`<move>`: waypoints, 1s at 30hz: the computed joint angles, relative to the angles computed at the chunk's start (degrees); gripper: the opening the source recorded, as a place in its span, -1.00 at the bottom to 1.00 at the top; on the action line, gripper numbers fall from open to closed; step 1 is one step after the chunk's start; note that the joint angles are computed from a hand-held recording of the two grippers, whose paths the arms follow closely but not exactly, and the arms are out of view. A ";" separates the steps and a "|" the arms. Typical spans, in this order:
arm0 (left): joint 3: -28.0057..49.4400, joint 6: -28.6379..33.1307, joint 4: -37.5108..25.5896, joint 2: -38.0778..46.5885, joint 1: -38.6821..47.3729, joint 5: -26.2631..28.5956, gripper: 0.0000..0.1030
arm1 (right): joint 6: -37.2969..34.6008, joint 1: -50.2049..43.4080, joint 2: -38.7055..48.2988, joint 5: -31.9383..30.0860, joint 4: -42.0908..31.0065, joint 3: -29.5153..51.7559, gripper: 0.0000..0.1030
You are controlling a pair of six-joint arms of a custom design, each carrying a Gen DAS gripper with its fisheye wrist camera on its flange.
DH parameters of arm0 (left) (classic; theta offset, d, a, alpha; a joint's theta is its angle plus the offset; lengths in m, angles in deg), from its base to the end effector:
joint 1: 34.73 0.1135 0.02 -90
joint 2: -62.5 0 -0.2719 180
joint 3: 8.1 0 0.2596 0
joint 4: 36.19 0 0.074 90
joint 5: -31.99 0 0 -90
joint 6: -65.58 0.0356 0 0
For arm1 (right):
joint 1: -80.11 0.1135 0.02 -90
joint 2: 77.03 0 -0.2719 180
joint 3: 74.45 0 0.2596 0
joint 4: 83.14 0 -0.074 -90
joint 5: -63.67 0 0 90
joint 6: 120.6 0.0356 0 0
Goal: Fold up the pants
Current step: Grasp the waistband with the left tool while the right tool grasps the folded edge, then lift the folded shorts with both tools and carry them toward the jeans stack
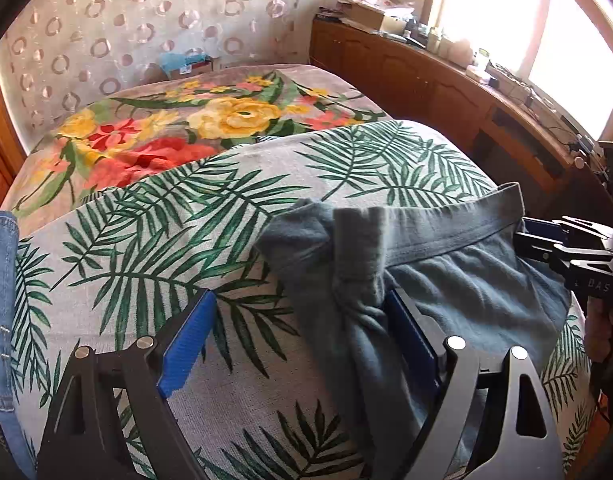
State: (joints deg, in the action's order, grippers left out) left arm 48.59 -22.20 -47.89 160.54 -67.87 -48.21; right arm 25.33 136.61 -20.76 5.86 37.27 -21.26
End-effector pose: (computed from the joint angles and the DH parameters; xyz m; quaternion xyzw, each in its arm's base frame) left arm 0.2634 -0.1792 0.1240 0.3128 0.8921 -0.1622 0.2827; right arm 0.1130 0.1363 0.2332 0.0608 0.9339 0.0389 0.3501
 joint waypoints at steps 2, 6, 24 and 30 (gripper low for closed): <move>0.39 -0.14 -0.14 0.15 -0.04 1.25 0.56 | -0.43 -0.18 -0.07 -0.36 0.32 -0.03 -0.14; 1.20 0.13 -1.26 0.10 -0.18 4.47 -0.08 | -2.55 -1.41 -1.50 -2.46 2.40 -1.14 -0.45; -4.27 0.89 -6.44 -17.93 -1.31 6.05 -0.62 | 3.79 10.86 -1.12 7.93 -2.69 4.24 -0.80; -5.98 2.77 -10.39 -26.96 2.29 7.44 -0.63 | 5.75 15.83 1.88 12.24 -4.76 8.30 -0.80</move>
